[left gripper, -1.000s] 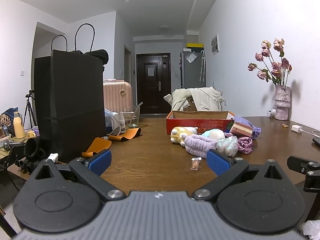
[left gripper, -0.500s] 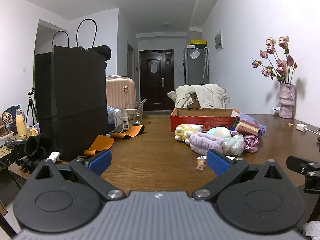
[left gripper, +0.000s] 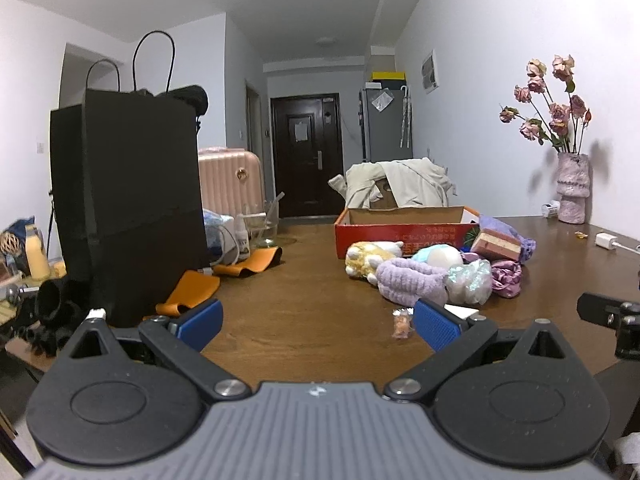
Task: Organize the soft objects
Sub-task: 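Reach the right tool to the yellow-white plush toy and close on it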
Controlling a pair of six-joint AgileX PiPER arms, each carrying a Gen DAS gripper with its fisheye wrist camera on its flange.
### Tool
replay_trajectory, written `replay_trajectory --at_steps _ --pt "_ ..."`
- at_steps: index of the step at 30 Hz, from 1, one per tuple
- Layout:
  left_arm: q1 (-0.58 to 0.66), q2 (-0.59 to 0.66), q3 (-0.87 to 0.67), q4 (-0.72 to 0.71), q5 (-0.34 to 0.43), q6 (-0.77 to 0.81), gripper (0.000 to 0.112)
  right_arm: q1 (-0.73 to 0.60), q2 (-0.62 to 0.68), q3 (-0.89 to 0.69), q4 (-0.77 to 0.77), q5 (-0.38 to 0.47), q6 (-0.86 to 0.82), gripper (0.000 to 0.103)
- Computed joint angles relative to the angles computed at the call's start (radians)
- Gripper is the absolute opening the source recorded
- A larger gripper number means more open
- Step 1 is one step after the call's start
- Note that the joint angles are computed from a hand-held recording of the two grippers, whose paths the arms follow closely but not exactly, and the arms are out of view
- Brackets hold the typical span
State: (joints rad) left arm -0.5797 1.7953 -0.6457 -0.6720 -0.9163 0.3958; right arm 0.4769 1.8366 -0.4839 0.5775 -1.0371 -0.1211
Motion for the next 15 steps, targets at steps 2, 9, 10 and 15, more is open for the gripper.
replay_trajectory --at_steps 2,9,10,15 --pt "0.012 0.032 -0.037 0.004 0.000 0.012 0.103 -0.060 0.026 -0.015 -0.125 -0.014 0.047 0.103" --pt "0.095 0.123 -0.218 0.129 0.139 0.019 0.103 -0.178 0.067 -0.211 -0.268 0.238 0.028 0.103" --pt "0.114 0.136 -0.267 0.146 0.204 0.036 0.103 -0.189 0.080 -0.252 -0.268 0.277 0.019 0.103" --pt "0.192 0.251 -0.565 0.180 0.451 0.051 0.103 -0.289 0.156 -0.522 -0.430 0.531 0.101 0.088"
